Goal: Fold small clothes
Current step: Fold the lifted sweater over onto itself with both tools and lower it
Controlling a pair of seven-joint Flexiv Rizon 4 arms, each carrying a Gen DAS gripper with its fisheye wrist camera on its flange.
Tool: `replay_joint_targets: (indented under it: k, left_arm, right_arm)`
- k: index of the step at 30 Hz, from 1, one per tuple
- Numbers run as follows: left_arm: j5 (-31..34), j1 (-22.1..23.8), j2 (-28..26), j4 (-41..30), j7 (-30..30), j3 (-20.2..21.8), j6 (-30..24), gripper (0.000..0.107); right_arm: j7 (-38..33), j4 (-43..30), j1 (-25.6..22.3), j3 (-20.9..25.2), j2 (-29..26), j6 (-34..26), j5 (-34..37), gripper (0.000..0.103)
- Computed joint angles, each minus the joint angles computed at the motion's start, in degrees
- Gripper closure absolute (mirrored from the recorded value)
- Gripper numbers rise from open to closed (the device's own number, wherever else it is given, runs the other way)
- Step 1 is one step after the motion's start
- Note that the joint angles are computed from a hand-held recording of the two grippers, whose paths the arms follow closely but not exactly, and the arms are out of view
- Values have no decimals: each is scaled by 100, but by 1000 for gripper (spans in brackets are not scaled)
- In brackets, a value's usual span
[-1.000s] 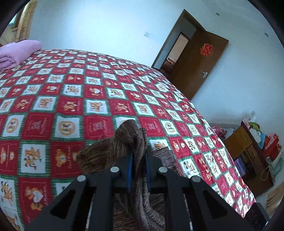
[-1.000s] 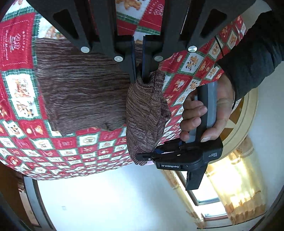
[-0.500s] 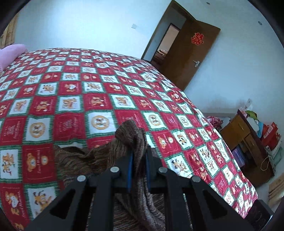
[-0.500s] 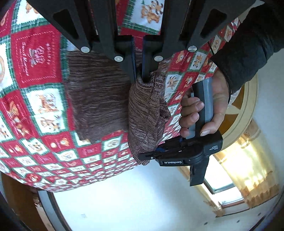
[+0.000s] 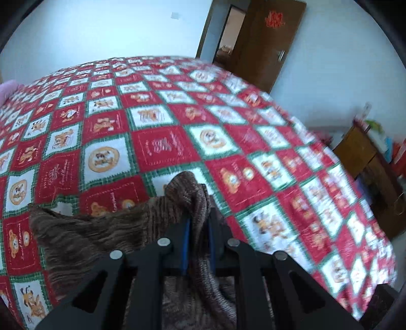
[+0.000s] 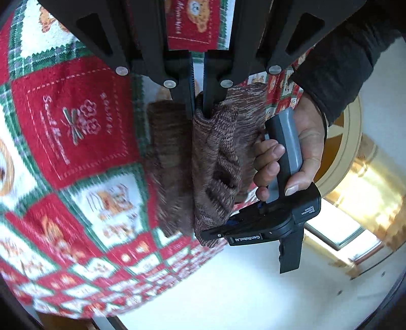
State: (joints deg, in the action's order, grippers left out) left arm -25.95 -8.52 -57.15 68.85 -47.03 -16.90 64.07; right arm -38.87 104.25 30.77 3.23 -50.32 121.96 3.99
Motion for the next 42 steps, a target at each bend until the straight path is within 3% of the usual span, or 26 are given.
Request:
replay_joint_targets:
  k: [3,6,7,10,13,15,17,18,19,21,22,23,25,26,28,31,34,35,36,37,38,40,42]
  left_arm:
    - [83,-52,88,177,26,17,222,86]
    - [-16,201,348,726,340,-316,632,65]
    - [-66,318,461,971,454,-434,813,53]
    - [-298,836,702,1708,981,-973,1431,36]
    - [-79,788,768,1937,837,-607,1727,32]
    - [120,799,784,2172,770,-363,1939,32]
    - [363,1128,762,2564,1015,-646,2404,32]
    - [740,1326,716,2723,944,-827,2739,32]
    - [824,1501,674,2977,1187,-1043,3266,29]
    - [1007,1565,658,3170,1305,-1066,3684,25]
    - [1250,1775,617,3218,1173,-1245,3697,25]
    - [1343,1970,573,3227,1129,-1446,3610,24]
    - [1406,2111,526,3133,975,-1572,3379,17]
    - [1404,2151,509,3079,870,-1594,3261,15]
    - [1500,2441,420,3095,758,-1902,3103,15]
    - [1669,2519,415,3165,578,-1901,3157,8]
    - [1754,2732,425,3271,471,-2046,2992,6]
    - [1733,2714,484,3296,424,-1976,2882,4]
    - [1680,2679,565,3319,380,-1880,2697,4]
    - [1608,2603,656,3331,357,-1737,2462,4]
    - [1525,2545,715,3341,361,-1635,2307,4]
    - [1307,2737,729,3475,427,-1818,2258,4]
    - [1138,2797,759,3537,475,-1866,2177,4]
  right_arm:
    - [138,40,-203,187,-51,80,-93,98]
    - [263,93,-260,217,-52,39,-83,98]
    - [308,93,-287,240,-68,61,-87,98]
    - [329,102,-222,164,-64,71,-73,98]
    - [462,120,-186,54,-108,154,-290,98]
    - [1236,332,251,-710,-118,383,-801,98]
    - [1598,595,1012,-1643,-25,335,-666,95]
    - [1561,705,1412,-2045,43,124,-382,84]
    - [1150,727,1812,-2329,135,-228,275,65]
    - [49,543,2611,-2891,182,-704,2011,47]
    - [-324,466,3011,-3337,166,-944,2440,47]
    - [-448,412,3292,-3699,117,-1158,2496,47]
    - [-464,268,3403,-3997,107,-1319,1865,47]
    - [-511,136,3257,-3884,135,-1279,1602,47]
    - [-633,-315,2557,-3195,209,-1187,824,47]
    - [-783,-992,1921,-2611,26,-1695,382,48]
    - [-405,-1174,1678,-2453,-137,-2485,116,48]
    - [-302,-1183,1564,-2350,-174,-2607,78,54]
    - [-214,-1040,1606,-2433,-220,-2370,85,74]
    - [-199,-864,1629,-2474,-189,-2155,59,80]
    - [-187,-805,1511,-2328,-122,-2114,-47,82]
    - [-95,-669,1503,-2306,44,-2224,-201,81]
    - [77,-542,1937,-2853,167,-2612,-385,79]
